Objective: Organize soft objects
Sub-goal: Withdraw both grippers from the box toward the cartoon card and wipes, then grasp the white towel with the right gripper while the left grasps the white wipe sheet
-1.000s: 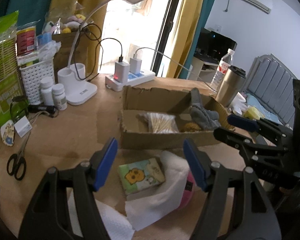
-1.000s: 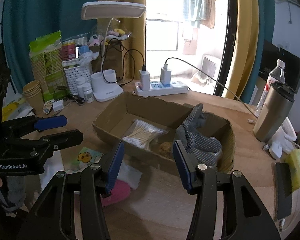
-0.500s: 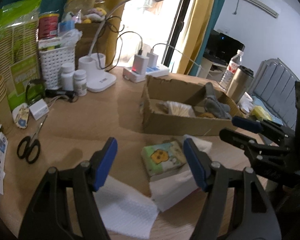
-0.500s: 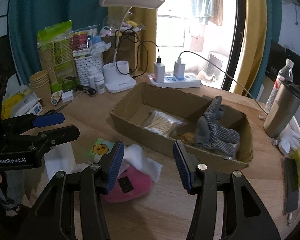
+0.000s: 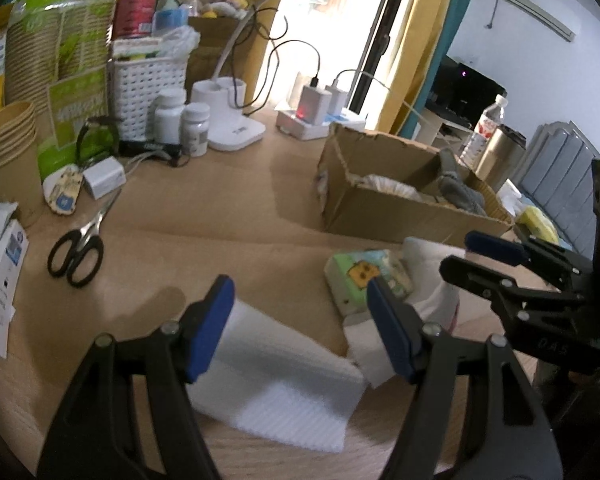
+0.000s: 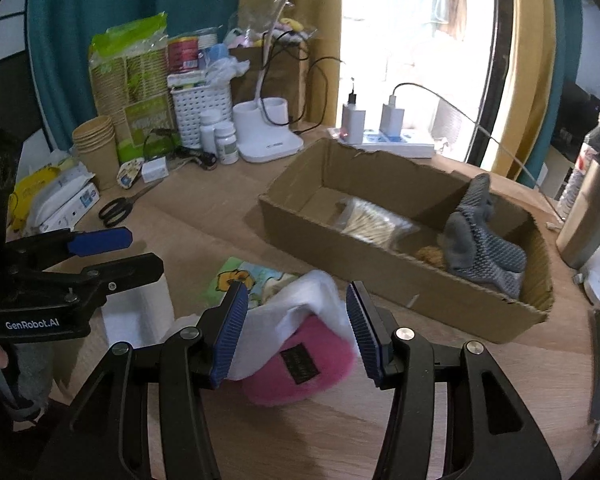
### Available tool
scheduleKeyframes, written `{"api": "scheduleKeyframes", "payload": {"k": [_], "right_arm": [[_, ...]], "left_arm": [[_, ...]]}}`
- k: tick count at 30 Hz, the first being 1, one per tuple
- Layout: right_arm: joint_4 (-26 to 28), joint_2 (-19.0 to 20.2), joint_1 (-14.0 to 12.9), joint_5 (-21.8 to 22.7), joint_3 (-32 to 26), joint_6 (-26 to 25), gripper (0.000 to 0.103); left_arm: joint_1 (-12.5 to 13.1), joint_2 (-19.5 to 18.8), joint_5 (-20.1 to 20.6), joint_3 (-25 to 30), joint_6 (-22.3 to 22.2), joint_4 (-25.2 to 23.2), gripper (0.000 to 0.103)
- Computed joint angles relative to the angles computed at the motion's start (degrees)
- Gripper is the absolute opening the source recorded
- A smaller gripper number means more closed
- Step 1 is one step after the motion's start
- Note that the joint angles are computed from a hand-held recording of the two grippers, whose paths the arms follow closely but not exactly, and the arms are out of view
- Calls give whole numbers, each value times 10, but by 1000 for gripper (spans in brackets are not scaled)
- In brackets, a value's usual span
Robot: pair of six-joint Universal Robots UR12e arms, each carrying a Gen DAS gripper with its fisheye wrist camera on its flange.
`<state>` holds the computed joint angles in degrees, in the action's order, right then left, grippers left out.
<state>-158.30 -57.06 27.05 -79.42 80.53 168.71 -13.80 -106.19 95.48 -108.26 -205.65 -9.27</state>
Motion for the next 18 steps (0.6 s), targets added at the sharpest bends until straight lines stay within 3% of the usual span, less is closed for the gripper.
{"api": "scheduleKeyframes", "payload": {"k": [11, 13, 15, 18], "right_arm": [[43, 14, 7, -5, -14, -12, 54], [40, 14, 7, -6, -12, -14, 46], [39, 13, 7, -7, -10, -18, 28], [30, 9, 6, -3, -3, -25, 15]], "left_arm": [[1, 5, 3, -19, -14, -11, 70], [0, 6, 2, -20, -14, -15, 70], [-1, 5, 1, -20, -12, -22, 70], [-4, 2, -1, -17, -5, -38, 70]]}}
